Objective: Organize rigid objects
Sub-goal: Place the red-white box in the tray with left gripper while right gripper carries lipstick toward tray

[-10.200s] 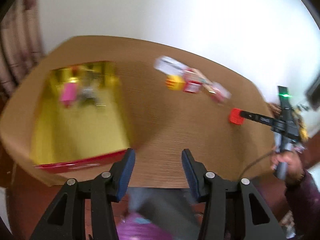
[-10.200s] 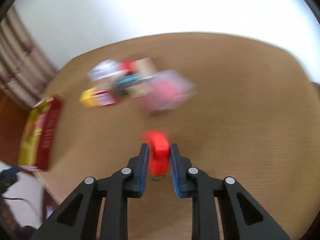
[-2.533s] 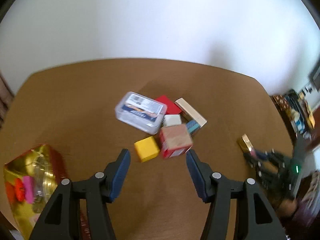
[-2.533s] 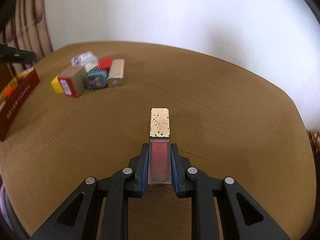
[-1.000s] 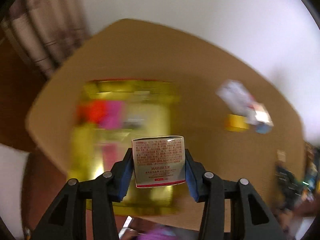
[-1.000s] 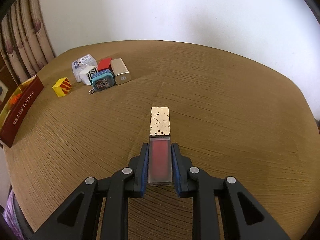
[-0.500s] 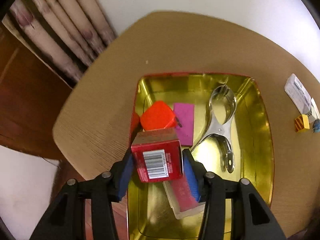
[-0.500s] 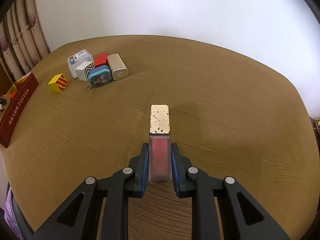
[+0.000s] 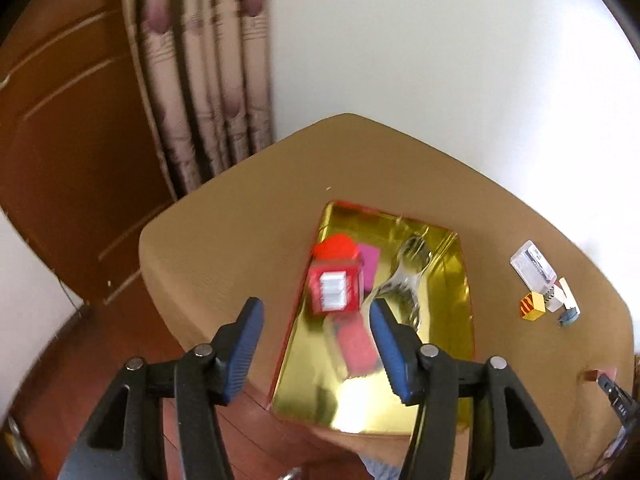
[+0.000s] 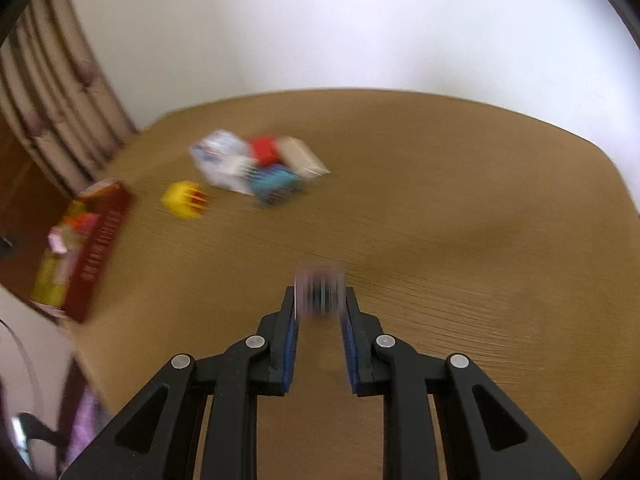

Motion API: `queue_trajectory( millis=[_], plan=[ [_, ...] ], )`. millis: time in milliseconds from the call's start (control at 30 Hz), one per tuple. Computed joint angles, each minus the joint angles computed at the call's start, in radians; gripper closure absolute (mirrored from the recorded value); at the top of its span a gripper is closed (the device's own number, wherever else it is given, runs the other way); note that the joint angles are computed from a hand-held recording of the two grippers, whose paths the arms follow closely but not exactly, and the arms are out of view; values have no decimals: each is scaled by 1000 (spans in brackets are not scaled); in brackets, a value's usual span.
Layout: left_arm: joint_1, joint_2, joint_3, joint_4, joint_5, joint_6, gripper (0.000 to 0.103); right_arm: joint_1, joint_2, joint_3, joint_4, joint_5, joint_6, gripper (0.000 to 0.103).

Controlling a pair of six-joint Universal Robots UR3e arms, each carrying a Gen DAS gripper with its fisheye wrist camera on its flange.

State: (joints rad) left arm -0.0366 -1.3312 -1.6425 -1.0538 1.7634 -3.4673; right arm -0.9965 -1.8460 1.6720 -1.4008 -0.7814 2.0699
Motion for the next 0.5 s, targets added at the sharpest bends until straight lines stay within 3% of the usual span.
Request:
queue_trajectory(
  millis=[100,167,200,300,400,500],
  plan=[
    [5,79,-89,7,31,-31,47,110,11,-154,196,71,3,84],
    [11,123,-147,25,38,-25,47,215,33,-240,239,110,56,94],
    [-1,134,-165,28,59,-35,47,278,58,-287,245,132,98,94],
    [-6,168,-258,104,66,-32,47,526,171,-408,102,168,337,94],
    [52,205,-307,119,-23,4,47,728,312,-544,-97,149,574,94],
    [71,227,-338,139,-36,35,47,769,333,-594,-169,107,616,91]
  ],
)
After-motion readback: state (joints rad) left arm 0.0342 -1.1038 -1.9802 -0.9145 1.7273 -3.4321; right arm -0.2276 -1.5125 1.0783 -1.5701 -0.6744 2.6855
